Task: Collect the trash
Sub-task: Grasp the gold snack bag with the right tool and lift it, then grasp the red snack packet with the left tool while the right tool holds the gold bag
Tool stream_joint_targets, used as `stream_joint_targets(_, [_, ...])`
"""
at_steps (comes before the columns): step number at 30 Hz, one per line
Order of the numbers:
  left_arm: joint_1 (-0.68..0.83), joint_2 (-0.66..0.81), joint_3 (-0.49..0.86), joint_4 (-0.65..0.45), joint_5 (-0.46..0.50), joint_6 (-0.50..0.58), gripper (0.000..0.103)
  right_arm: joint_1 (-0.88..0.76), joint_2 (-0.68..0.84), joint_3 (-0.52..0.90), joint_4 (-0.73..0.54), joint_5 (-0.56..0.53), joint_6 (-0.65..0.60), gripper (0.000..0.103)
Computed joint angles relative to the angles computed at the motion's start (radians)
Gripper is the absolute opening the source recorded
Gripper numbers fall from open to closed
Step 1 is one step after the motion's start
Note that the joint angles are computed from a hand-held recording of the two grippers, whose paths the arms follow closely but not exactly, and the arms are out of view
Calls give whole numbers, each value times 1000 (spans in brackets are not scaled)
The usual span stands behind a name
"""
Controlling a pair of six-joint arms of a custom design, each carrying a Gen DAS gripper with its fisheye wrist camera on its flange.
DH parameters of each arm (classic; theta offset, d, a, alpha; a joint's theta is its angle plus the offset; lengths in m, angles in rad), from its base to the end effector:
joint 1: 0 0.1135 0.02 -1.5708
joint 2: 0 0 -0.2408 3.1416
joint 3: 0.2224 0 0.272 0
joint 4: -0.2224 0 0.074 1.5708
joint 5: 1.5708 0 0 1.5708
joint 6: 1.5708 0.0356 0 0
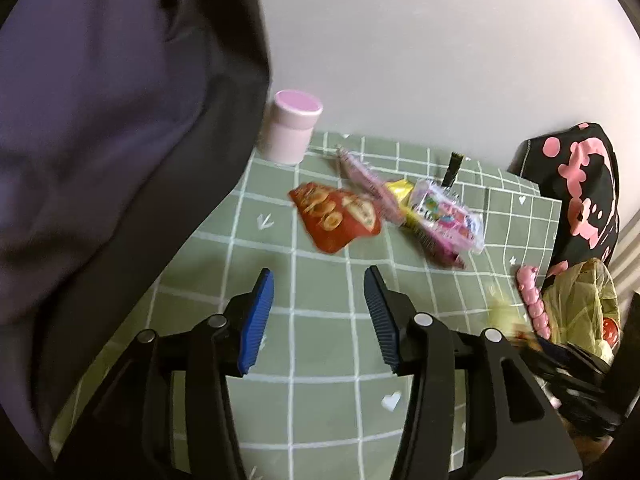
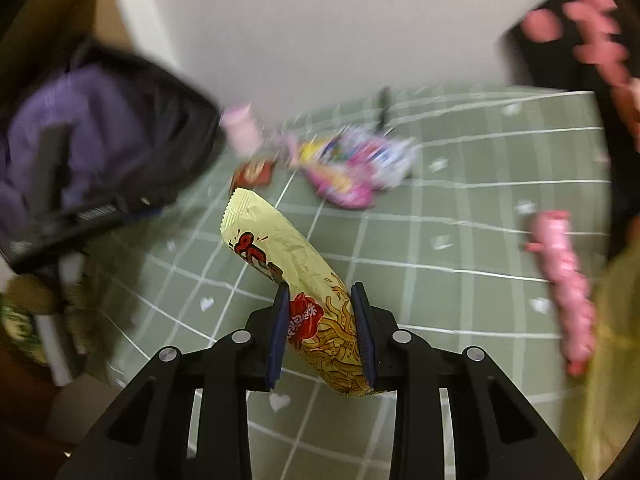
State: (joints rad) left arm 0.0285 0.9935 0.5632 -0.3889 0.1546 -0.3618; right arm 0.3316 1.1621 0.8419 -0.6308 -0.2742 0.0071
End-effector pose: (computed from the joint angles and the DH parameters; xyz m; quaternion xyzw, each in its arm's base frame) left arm 0.2293 0.0011 0.1794 -0.1520 0.9153 -0.1315 0.3489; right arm 0.2407 0.0931 0.2198 -0.1935 0.9243 0.1792 0.2758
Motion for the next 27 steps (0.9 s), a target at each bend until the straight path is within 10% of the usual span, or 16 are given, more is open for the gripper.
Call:
stream_joint_targets(13, [-93,629,416,87,-166,110,49,-279,-346,-25,-162,51,34,29])
stream_joint_targets(19, [-88,599,361,86,-107,86,49,-351,-260,53,-172,46,61,29])
stream_joint_targets(23, [-94,546,313,102,-85,106,0,-394,-257,91,-181,40,-28,29])
stream_joint_targets(27, [-112,437,282,49,-39,94,0,-525,-320,112,-240,-71,-72,29])
